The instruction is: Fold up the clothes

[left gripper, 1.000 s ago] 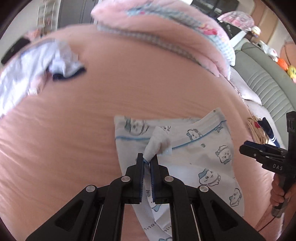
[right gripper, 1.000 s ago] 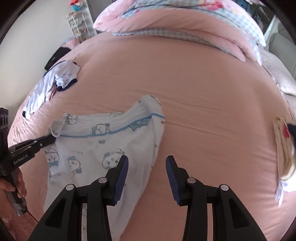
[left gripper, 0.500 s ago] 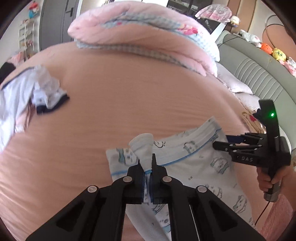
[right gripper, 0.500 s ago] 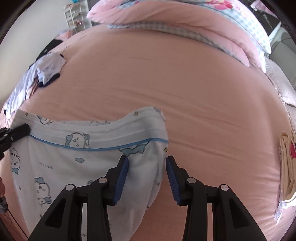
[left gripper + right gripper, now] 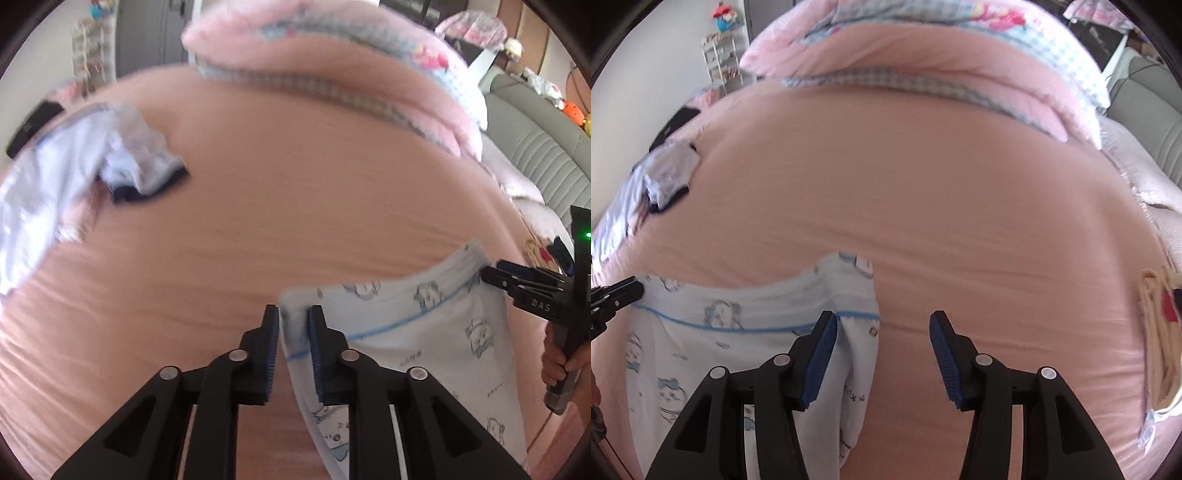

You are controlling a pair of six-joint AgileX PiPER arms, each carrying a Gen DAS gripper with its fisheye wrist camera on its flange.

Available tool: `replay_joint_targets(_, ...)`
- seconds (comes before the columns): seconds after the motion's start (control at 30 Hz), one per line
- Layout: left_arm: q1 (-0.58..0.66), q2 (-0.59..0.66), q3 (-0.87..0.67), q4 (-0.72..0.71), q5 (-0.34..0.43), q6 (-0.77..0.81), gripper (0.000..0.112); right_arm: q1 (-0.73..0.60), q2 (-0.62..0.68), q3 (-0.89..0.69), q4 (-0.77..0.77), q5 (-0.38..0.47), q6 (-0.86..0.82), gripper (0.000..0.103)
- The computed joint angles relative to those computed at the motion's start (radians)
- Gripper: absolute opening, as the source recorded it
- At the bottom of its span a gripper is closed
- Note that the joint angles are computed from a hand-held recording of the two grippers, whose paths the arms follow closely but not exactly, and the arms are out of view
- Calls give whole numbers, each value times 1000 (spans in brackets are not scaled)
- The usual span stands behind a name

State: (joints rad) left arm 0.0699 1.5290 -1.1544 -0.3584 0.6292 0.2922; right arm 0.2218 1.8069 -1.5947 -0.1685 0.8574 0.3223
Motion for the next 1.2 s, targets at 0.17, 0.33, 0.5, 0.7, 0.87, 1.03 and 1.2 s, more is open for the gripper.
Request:
replay_joint_targets(0.17, 15, -15, 18, -215, 85, 262, 15, 2, 43, -100, 119, 79, -153, 51)
replay_joint_targets(0.33, -62, 98, -35, -13, 70, 104, 15, 38, 170, -212, -41, 156, -105, 51)
replay_joint_targets(0.5, -24, 11, -53, 72, 80, -23, 16, -19, 65, -161, -34, 144, -57, 51)
replay_joint_targets(0.7, -101, -55, 13, -57, 239, 159, 16, 9, -212, 132, 153, 147, -184, 51)
replay_joint_targets(0.87, -307, -174, 149, 61, 245, -50, 16, 231, -447, 405, 47, 103, -37, 53)
replay_joint_targets(1.03, -448, -307, 266, 293, 290, -319, 17, 491, -510, 592, -251, 191, 291, 53)
replay_joint_targets(1.2, -442, -478, 349, 343, 400, -442, 17, 378, -639, 656, -157, 206, 274, 53)
